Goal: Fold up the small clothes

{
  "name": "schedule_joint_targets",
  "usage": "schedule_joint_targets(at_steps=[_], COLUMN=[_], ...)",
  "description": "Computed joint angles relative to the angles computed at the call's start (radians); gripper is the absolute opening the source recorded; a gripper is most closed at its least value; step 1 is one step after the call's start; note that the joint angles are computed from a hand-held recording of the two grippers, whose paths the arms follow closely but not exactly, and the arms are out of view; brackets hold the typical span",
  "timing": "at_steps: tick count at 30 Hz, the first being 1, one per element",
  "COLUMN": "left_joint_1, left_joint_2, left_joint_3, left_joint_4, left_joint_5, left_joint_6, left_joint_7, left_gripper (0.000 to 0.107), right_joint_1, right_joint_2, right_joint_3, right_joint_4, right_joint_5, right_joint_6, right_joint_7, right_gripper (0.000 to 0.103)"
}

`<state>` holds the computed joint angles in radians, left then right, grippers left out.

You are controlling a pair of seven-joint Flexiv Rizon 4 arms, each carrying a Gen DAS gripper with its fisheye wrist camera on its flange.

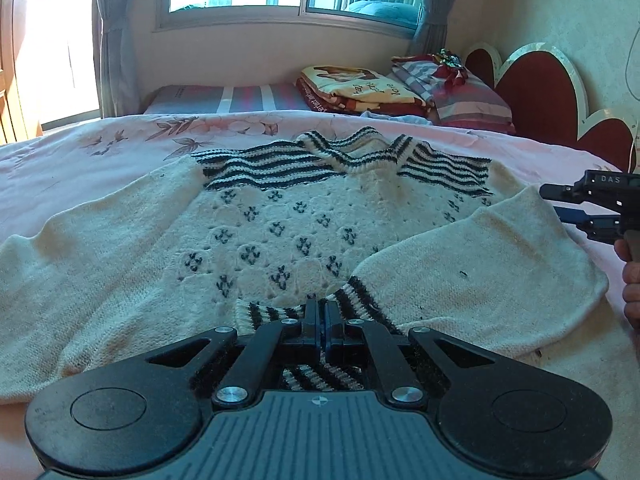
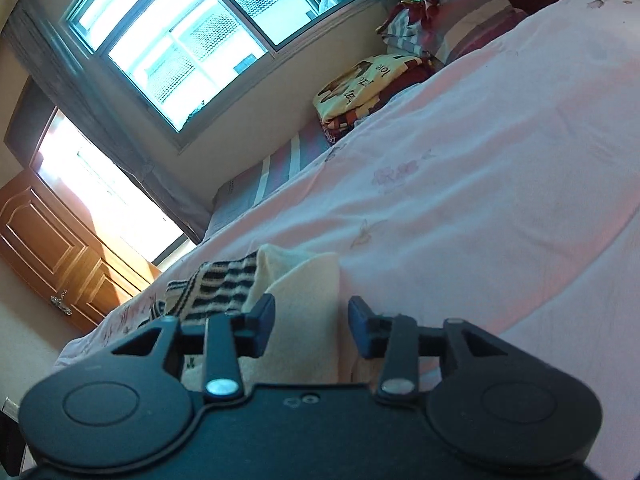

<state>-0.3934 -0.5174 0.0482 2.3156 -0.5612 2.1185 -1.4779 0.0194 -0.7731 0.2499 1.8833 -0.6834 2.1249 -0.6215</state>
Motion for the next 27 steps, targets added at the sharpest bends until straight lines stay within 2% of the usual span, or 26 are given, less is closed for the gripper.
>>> schedule_joint_targets(at_steps=[1,2,4,6,8,9,10,11,14,18,19,21,23,25,27], left_joint_1=[0.003,0.002,-0.023,-0.055,-0.129,-0.179,-0.218,-0.229,-0.196,-0.190,-0.187,-0.224,-0.198,-0.211,-0.207], left_joint_2=[0.002,0.005,0.002,-0.012,-0.026,-0.031,-0.037,-0.036,-0.002,0.018,0.020,-0.005,0.001,0.013,0.028], left_joint_3=[0.000,0.003,0.022,0.040,0.083,0.108,0.122,0.117,0.057,-0.011,-0.023,-0.022,-0.046,-0.050,-0.064], left_joint_4=[0.000,0.000,-0.006,-0.020,-0.042,-0.053,-0.058,-0.054,-0.023,0.021,0.029,0.000,0.005,0.016,0.050], left_joint_5=[0.007,0.007,-0.020,-0.059,-0.149,-0.217,-0.275,-0.287,-0.274,-0.301,-0.304,-0.422,-0.420,-0.461,-0.485], left_joint_6=[-0.004,-0.008,-0.014,-0.011,-0.024,-0.023,-0.004,0.030,0.062,0.108,0.114,0.077,0.089,0.129,0.191], left_joint_7=[0.006,0.011,0.034,0.059,0.133,0.175,0.210,0.222,0.197,0.181,0.177,0.272,0.237,0.226,0.193], left_gripper=[0.002,0.002,0.002,0.002,0.002,0.002,0.003,0.003,0.003,0.003,0.003,0.003,0.003,0.003,0.003], right_joint_1=[-0.032,-0.036,0.025,0.025,0.042,0.079,0.105,0.137,0.134,0.127,0.146,0.190,0.233,0.224,0.229], right_joint_2=[-0.024,-0.021,0.007,0.001,0.017,0.042,0.063,0.089,0.148,0.217,0.230,0.245,0.244,0.250,0.257], right_joint_3=[0.016,0.013,-0.042,-0.039,-0.045,-0.073,-0.091,-0.108,-0.099,-0.076,-0.084,-0.102,-0.109,-0.093,-0.085], right_joint_4=[-0.026,-0.031,-0.014,-0.016,-0.002,0.014,0.026,0.055,0.159,0.291,0.316,0.339,0.333,0.329,0.341], right_joint_5=[-0.089,-0.112,-0.021,0.009,0.045,0.085,0.119,0.178,0.158,0.143,0.164,0.214,0.304,0.323,0.361], right_joint_6=[-0.003,-0.021,-0.040,-0.062,-0.073,-0.086,-0.092,-0.072,0.029,0.088,0.094,0.068,0.020,0.023,0.058], right_joint_7=[0.044,0.037,-0.036,-0.050,-0.073,-0.099,-0.123,-0.176,-0.294,-0.397,-0.428,-0.479,-0.513,-0.477,-0.478], right_gripper=[0.010,0.009,0.009,0.004,0.005,0.009,0.019,0.022,0.022,0.022,0.023,0.024,0.022,0.022,0.028])
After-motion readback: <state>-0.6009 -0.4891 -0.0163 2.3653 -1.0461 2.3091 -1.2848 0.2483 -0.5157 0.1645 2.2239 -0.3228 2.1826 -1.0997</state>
